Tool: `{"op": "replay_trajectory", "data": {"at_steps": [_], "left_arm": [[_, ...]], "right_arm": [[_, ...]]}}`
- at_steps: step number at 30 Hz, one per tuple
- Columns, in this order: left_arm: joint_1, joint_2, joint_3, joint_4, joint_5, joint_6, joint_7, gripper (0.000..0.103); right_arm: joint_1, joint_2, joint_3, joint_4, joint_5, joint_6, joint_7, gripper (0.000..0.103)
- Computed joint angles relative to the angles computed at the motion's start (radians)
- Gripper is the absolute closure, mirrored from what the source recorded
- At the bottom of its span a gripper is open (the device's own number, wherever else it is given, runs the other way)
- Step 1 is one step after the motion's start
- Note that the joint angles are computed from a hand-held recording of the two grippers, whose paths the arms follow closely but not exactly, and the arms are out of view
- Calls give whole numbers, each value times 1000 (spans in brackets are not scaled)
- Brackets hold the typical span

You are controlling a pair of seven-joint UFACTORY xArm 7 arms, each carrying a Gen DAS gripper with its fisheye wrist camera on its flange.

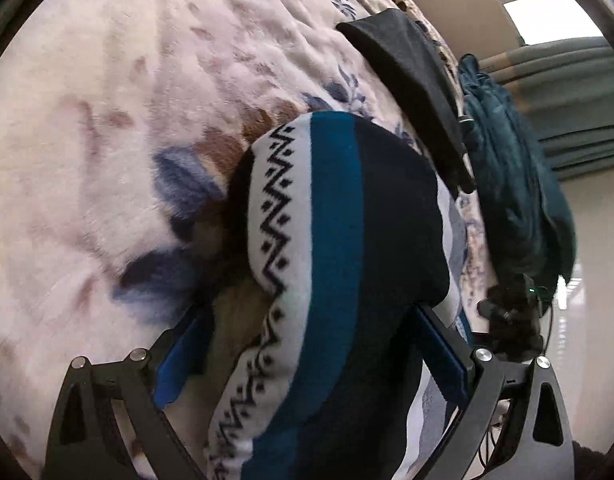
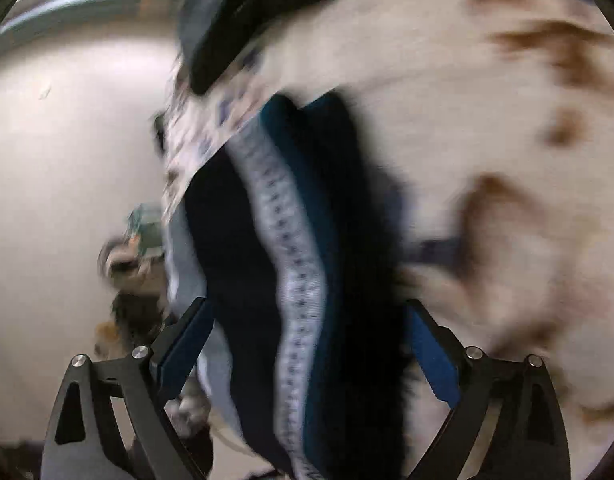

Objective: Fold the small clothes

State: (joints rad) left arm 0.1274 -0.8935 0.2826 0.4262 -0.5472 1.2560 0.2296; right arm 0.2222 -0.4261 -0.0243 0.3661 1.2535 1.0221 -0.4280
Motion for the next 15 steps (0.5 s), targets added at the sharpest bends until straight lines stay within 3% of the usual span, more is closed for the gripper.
{"op": "replay_trajectory", "data": {"at_steps": [4,5,6,7,8,11,15], "left_arm": [[-21,25,21,-2,-48,-7,33,4],[-24,24,27,0,-57,-9,49,5],[-28,1,25,-7,-77,-25,69,31],[-44,-10,34,-9,-102,-27,92,59],[-47,-14,18,0,-97,-26,91,60],[-62,19,39,41,-126,-1,75,68],[-92,104,64,147,-163,60,87,69]], "right_arm": [[48,76,43,57,17,0,-37,6],[53,80,50,62,27,-5,-37,11],[62,84,66,70,37,-24,-26,35],[73,90,77,72,55,-40,-26,52],[80,69,91,63,67,-72,-4,66],[106,-21,113,25,89,-152,79,72],[130,-141,105,-3,74,-206,193,75]]}}
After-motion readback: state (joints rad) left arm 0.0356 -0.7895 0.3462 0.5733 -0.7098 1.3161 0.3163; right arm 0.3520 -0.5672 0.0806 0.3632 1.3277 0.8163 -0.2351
